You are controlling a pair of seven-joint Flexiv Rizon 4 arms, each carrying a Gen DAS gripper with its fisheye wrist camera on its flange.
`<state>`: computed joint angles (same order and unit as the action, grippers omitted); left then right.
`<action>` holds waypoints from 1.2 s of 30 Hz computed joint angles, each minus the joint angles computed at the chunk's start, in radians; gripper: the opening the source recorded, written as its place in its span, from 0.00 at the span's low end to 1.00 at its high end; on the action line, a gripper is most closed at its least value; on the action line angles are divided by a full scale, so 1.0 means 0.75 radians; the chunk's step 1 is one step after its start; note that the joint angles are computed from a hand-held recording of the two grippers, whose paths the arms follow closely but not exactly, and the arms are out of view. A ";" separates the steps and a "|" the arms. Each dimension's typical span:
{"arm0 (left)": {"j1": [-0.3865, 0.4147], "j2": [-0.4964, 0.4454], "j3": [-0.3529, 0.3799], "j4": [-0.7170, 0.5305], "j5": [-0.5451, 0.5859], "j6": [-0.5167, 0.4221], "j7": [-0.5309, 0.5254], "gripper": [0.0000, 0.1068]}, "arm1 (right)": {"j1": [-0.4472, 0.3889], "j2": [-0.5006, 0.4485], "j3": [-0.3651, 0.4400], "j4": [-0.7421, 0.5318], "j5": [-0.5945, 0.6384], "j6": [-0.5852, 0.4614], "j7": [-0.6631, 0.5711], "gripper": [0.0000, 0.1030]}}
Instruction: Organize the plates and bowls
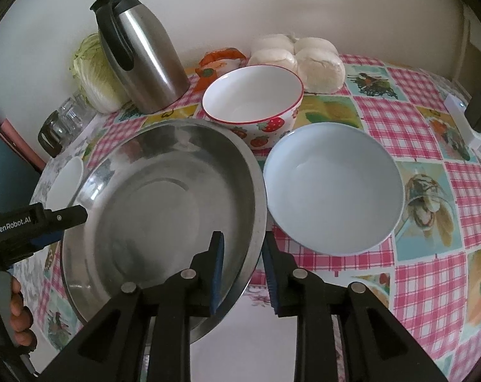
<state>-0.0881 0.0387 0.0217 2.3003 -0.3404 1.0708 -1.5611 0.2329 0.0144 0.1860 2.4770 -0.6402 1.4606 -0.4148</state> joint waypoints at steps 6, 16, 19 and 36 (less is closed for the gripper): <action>0.014 0.033 0.005 -0.008 0.079 -0.023 -0.039 0.57 | -0.004 0.034 0.008 0.000 -0.021 -0.046 0.015 0.26; 0.010 0.122 0.000 0.040 0.211 -0.001 -0.147 0.74 | -0.052 0.155 0.065 0.050 -0.037 -0.091 0.036 0.56; 0.002 0.158 -0.006 0.070 0.238 0.019 -0.184 0.82 | -0.056 0.187 0.087 0.072 -0.041 -0.098 0.040 0.67; -0.090 0.353 0.031 0.296 0.190 0.255 -0.208 0.96 | -0.048 0.436 0.182 0.229 0.084 -0.168 0.100 0.85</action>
